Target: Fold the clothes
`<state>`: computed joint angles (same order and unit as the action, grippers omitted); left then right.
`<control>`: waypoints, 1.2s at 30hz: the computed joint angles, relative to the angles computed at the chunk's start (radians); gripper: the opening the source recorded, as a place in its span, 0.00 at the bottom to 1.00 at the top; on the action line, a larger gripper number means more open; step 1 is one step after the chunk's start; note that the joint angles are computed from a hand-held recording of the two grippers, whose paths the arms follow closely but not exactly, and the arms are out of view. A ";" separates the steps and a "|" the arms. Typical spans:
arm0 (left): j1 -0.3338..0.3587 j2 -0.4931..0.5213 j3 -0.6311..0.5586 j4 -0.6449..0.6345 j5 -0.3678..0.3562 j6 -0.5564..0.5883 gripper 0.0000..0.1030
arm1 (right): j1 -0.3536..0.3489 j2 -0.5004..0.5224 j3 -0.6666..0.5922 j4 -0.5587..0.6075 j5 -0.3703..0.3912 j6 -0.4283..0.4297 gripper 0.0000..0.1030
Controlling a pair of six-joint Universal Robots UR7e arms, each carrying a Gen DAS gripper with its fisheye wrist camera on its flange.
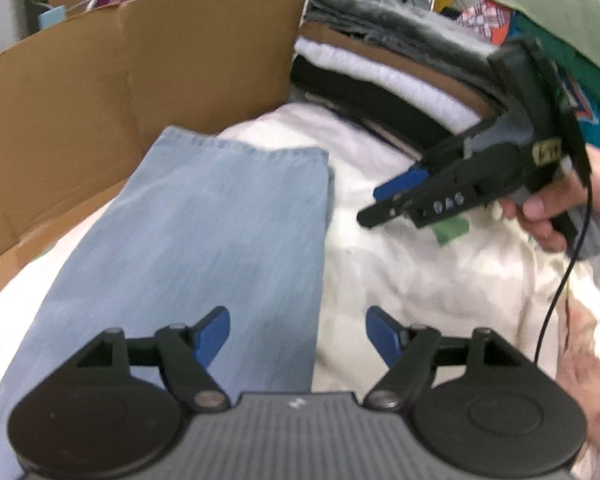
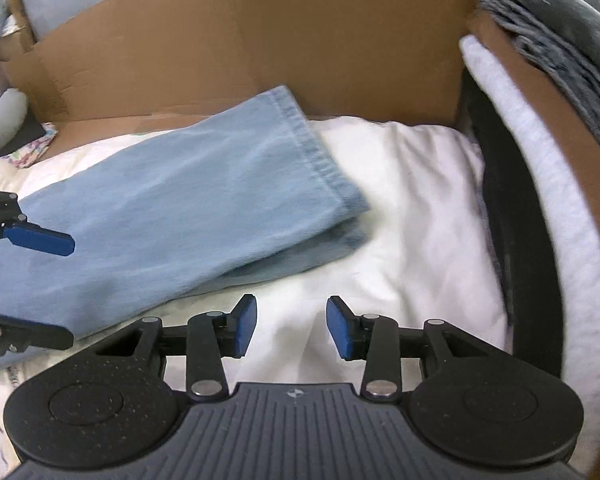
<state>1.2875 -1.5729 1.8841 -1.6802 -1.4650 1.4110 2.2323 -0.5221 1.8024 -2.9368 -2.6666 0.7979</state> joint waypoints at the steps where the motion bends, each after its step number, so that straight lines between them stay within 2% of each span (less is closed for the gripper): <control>1: 0.005 -0.006 0.002 -0.012 0.021 0.010 0.75 | 0.002 0.008 -0.011 -0.008 0.007 -0.018 0.44; 6: 0.034 -0.011 -0.009 -0.042 0.097 0.000 0.79 | 0.012 0.036 -0.060 -0.033 0.047 -0.118 0.46; 8: 0.046 -0.019 0.002 -0.078 0.113 0.015 0.82 | 0.019 0.045 -0.074 -0.026 0.048 -0.131 0.51; 12: 0.059 -0.035 0.043 -0.160 0.139 0.052 0.82 | 0.023 0.062 -0.086 -0.039 0.065 -0.128 0.51; 21: 0.078 -0.048 0.127 -0.326 0.144 0.162 0.85 | 0.027 0.087 -0.104 -0.040 0.095 -0.132 0.51; 27: 0.085 -0.053 0.132 -0.381 0.129 0.180 0.86 | 0.022 0.095 -0.106 -0.057 0.114 -0.141 0.51; 31: 0.088 -0.069 0.105 -0.353 0.080 0.190 0.81 | 0.017 0.102 -0.109 -0.097 0.118 -0.174 0.51; 33: 0.092 -0.070 0.085 -0.329 0.052 0.199 0.71 | 0.015 0.107 -0.114 -0.116 0.120 -0.196 0.51; 35: 0.095 -0.065 0.062 -0.294 0.033 0.199 0.53 | 0.012 0.113 -0.121 -0.134 0.121 -0.218 0.51; 36: 0.096 -0.060 0.047 -0.270 0.030 0.190 0.48 | 0.012 0.116 -0.126 -0.144 0.120 -0.228 0.51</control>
<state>1.3835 -1.6330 1.9313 -1.9502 -1.4354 1.6005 2.2442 -0.4062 1.6760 -3.0805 -2.5469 0.5702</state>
